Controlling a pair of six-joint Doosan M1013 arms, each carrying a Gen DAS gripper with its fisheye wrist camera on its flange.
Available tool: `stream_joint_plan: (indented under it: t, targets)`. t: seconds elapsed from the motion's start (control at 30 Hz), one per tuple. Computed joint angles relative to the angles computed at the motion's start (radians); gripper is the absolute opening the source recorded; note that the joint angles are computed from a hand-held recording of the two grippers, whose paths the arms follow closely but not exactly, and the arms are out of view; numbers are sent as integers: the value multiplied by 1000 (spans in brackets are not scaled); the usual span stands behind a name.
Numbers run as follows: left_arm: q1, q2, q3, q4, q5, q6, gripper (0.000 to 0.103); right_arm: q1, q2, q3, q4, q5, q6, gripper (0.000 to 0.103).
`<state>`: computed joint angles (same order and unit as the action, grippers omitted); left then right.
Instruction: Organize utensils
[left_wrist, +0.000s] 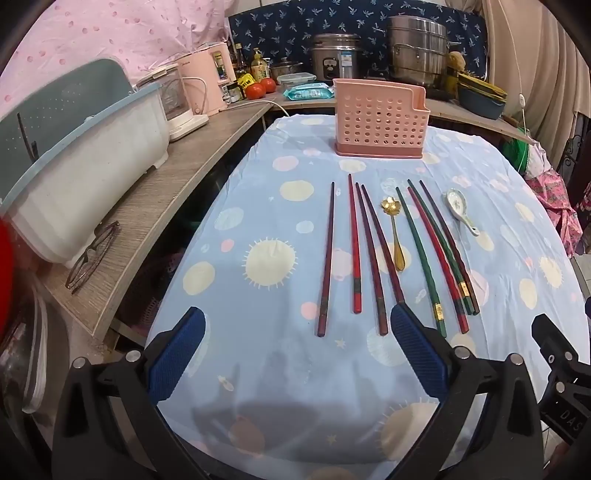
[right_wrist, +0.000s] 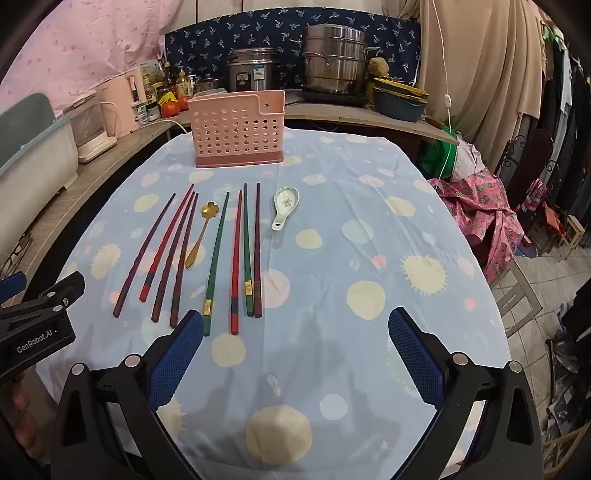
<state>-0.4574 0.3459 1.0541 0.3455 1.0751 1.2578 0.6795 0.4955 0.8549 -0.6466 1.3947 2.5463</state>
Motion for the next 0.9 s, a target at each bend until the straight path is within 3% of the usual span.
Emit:
stream_joint_plan:
  t: [0.9]
  targets:
    - [7,2,1,-61,26,43,96,0,-4,14,14,-5,11,96]
